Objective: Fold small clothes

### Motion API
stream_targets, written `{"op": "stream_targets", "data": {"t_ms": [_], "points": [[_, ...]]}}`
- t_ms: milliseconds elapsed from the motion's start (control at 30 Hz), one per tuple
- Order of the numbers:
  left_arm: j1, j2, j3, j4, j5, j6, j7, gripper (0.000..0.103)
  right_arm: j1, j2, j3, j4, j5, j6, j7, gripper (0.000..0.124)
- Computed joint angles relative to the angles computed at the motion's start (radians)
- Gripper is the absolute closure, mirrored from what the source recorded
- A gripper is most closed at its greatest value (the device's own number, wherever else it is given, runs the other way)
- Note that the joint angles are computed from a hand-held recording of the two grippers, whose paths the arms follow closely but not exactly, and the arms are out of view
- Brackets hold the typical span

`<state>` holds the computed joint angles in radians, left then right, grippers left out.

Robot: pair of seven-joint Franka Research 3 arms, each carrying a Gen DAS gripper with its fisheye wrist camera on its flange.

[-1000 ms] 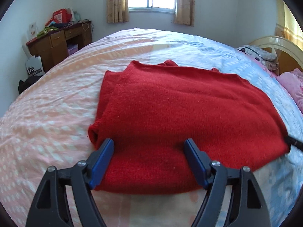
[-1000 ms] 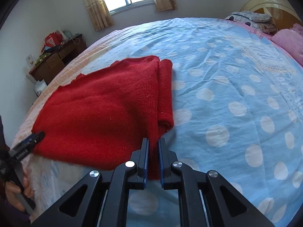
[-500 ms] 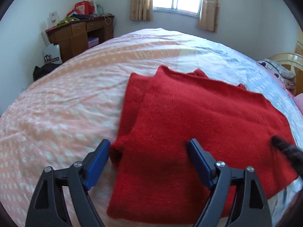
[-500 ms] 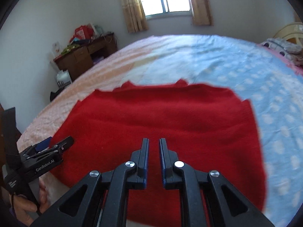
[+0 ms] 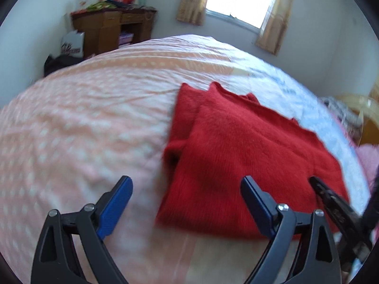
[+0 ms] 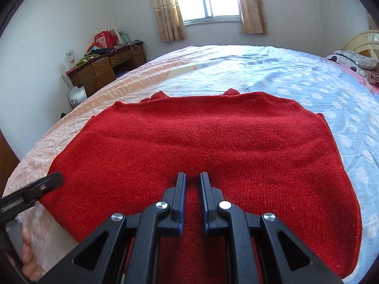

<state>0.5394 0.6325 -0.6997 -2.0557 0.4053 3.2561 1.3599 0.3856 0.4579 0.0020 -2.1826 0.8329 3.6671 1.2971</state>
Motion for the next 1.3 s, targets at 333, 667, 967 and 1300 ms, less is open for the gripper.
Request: {"op": "stream_targets", "data": {"t_ms": [333, 667, 967, 1300], "points": [[0.008, 0.018, -0.020, -0.062, 0.031, 0.088, -0.166, 0.010, -0.060, -0.007, 0.035, -0.040, -0.137, 0.023, 0.127, 0.111], [-0.008, 0.161, -0.044, 0.095, 0.119, 0.068, -0.239, 0.073, -0.071, -0.010, 0.034, -0.056, -0.192, 0.033, 0.180, 0.111], [-0.048, 0.144, 0.038, 0.070, 0.213, 0.172, -0.329, 0.069, 0.029, -0.033, -0.050, -0.002, -0.031, -0.094, 0.031, 0.095], [-0.056, 0.183, 0.075, 0.087, 0.312, 0.265, -0.463, 0.070, 0.119, 0.075, -0.190, 0.342, -0.286, -0.437, 0.071, 0.063]]}}
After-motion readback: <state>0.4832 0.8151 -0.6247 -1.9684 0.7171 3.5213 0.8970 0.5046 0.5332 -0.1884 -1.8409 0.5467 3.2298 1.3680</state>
